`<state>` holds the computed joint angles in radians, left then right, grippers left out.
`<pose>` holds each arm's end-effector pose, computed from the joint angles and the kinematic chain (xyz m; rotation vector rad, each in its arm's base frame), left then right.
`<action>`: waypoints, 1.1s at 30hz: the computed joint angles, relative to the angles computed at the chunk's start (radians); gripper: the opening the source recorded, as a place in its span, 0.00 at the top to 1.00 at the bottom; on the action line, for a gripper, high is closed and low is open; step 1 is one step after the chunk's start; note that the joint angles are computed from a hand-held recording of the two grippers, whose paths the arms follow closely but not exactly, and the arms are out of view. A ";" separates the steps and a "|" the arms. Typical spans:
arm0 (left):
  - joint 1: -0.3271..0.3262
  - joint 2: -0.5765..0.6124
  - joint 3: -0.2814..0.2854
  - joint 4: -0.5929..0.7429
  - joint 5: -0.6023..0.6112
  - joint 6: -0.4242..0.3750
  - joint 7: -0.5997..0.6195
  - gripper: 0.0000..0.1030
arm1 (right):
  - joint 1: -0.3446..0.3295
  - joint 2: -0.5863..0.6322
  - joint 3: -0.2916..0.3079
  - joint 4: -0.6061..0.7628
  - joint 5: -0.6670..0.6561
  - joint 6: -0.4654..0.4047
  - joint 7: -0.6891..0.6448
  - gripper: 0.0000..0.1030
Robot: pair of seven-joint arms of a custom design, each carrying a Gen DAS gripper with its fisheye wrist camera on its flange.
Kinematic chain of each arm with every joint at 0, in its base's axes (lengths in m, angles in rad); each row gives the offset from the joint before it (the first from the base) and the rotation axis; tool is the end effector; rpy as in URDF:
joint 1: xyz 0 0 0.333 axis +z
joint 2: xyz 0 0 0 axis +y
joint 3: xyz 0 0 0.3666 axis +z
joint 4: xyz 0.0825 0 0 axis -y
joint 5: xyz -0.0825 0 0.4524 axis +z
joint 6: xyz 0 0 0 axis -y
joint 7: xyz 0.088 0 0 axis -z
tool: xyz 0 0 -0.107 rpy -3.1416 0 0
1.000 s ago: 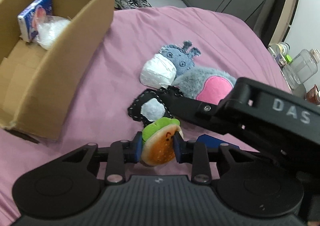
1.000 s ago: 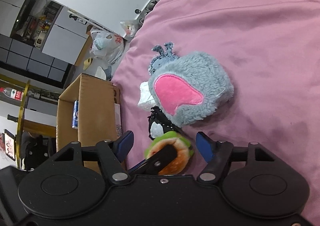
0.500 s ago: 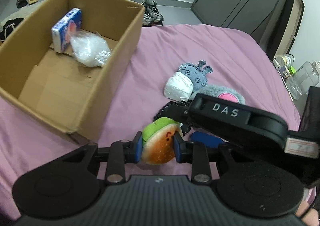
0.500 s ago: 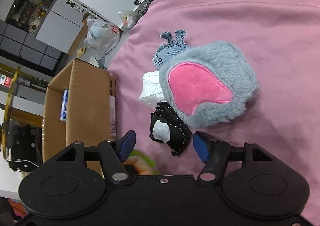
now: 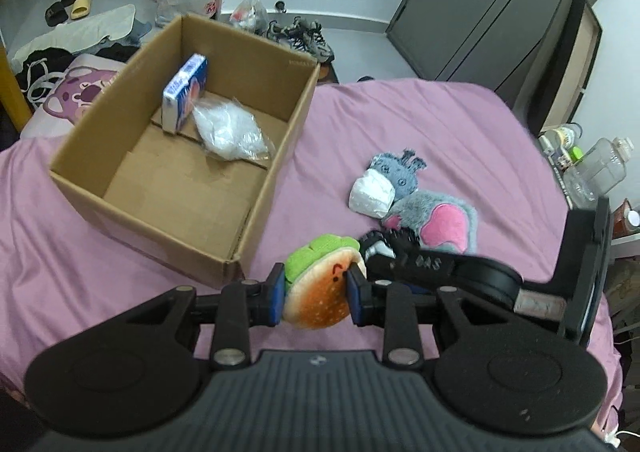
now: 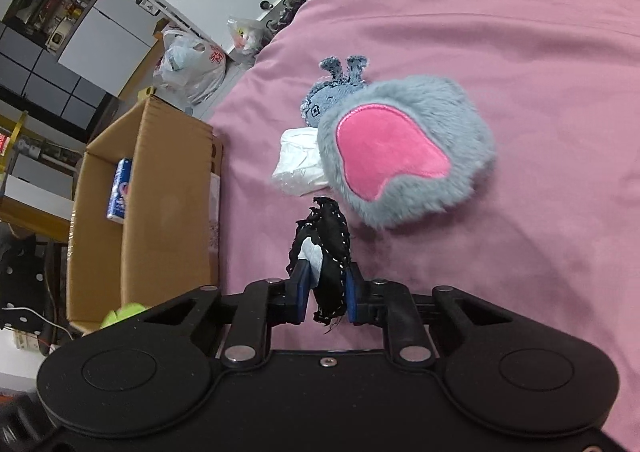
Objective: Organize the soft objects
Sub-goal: 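Carry the burger plush and black-and-white plush over the cardboard box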
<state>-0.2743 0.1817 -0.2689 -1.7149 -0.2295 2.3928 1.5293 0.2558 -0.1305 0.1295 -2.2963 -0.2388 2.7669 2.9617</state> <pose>0.6307 -0.3664 0.5645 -1.7117 2.4640 -0.8506 0.5400 0.2319 0.4817 -0.9440 2.3467 -0.1383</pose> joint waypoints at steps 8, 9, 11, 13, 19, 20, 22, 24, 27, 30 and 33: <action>0.025 -0.052 0.008 -0.014 -0.062 -0.003 0.058 0.71 | -0.002 -0.048 0.034 0.041 -0.084 -0.085 0.052 0.82; 0.028 -0.057 0.010 -0.015 -0.069 -0.002 0.062 0.71 | -0.001 -0.053 0.038 0.047 -0.094 -0.091 0.058 0.82; 0.033 -0.065 0.014 -0.016 -0.080 0.002 0.069 0.71 | -0.001 -0.060 0.048 0.064 -0.120 -0.110 0.073 0.82; 0.038 -0.072 0.018 -0.016 -0.094 0.007 0.077 0.71 | -0.002 -0.064 0.057 0.083 -0.149 -0.124 0.093 0.82; 0.055 -0.091 0.025 -0.023 -0.142 0.030 0.121 0.71 | -0.003 -0.066 0.081 0.123 -0.237 -0.144 0.190 0.82; 0.057 -0.093 0.027 -0.023 -0.148 0.033 0.128 0.71 | -0.001 -0.061 0.084 0.134 -0.252 -0.151 0.202 0.82; 0.062 -0.096 0.031 -0.023 -0.158 0.035 0.141 0.71 | 0.005 -0.055 0.087 0.154 -0.276 -0.165 0.219 0.82; 0.068 -0.098 0.034 -0.020 -0.173 0.036 0.154 0.71 | 0.013 -0.044 0.085 0.174 -0.295 -0.172 0.228 0.82; 0.077 -0.096 0.039 -0.010 -0.189 0.039 0.170 0.71 | 0.022 -0.029 0.083 0.200 -0.326 -0.183 0.250 0.82; 0.085 -0.092 0.041 0.001 -0.205 0.044 0.192 0.71 | 0.034 -0.007 0.076 0.232 -0.350 -0.192 0.262 0.82; 0.093 -0.085 0.042 0.015 -0.222 0.046 0.222 0.71 | 0.048 0.011 0.067 0.258 -0.365 -0.198 0.269 0.82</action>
